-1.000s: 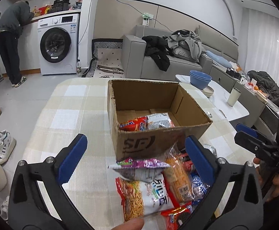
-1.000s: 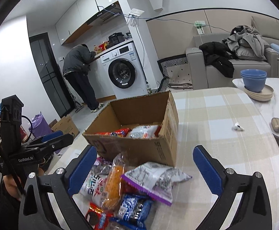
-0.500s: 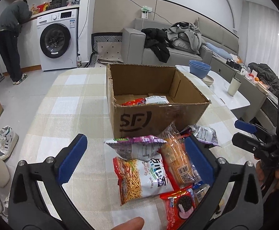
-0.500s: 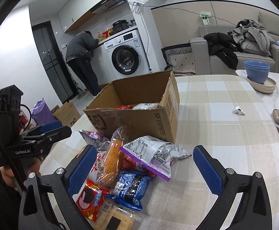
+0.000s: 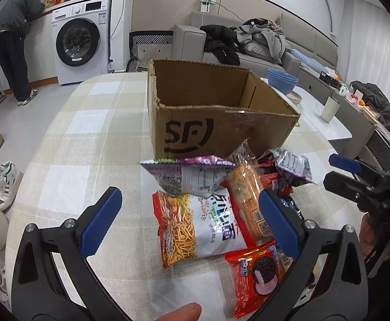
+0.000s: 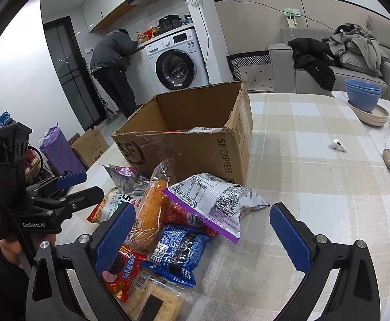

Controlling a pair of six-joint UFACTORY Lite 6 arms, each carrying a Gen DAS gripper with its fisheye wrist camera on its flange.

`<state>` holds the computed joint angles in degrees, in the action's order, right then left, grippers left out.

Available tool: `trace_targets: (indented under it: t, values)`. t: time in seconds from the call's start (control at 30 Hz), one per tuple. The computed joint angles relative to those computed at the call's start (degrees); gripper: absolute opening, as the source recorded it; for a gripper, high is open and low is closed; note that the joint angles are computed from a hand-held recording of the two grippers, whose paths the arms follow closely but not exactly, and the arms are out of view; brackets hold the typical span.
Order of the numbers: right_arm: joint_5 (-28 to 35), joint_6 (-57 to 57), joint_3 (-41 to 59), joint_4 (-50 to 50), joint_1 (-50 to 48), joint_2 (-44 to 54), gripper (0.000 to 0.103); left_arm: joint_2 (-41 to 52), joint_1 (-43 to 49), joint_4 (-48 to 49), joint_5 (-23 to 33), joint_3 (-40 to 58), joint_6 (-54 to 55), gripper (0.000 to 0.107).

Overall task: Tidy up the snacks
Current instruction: 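Move the left tool back to the white noodle-snack bag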

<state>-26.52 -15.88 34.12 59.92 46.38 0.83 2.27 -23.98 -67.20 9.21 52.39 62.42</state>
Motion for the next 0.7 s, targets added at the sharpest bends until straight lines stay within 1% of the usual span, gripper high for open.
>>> trace_targets:
  t: [0.1,0.27,0.33,0.37,0.5,0.6,0.67,0.7]
  values:
    - [0.38,0.05,0.57,-0.24,-0.48,1.17,0.102,0.94,-0.18,-2.06,-0.11,-0.56,1.81,0.102]
    - [0.40,1.86,0.50,-1.67,-0.89,2.08,0.102,4.20,-0.83,1.55,-0.63,0.75,-2.26,0.102]
    - [0.33,2.29,0.38,-2.02,-1.08,2.25,0.102,6.58,-1.10,5.63,-0.80,2.37,-6.93,0.102]
    - [0.27,2.60,0.25,-2.22,-1.15,2.33,0.102,7.37,-1.05,4.98,-0.81,2.51,-6.38,0.102]
    - [0.53,4.38,-0.13,-3.63,-1.81,2.45,0.102,11.10,-1.90,10.50,-1.09,5.15,-12.20,0.102]
    - [0.66,7.31,-0.67,-6.54,-2.32,2.16,0.102,13.48,-2.50,13.67,-1.48,6.64,-15.29,0.102]
    - [0.52,7.62,-0.92,-6.79,-2.26,1.99,0.102,15.29,-2.81,17.40,-1.36,8.17,-19.41,0.102]
    - [0.46,7.55,-0.97,-6.59,-2.17,1.99,0.102,16.19,-2.86,17.53,-1.27,8.93,-19.64,0.102]
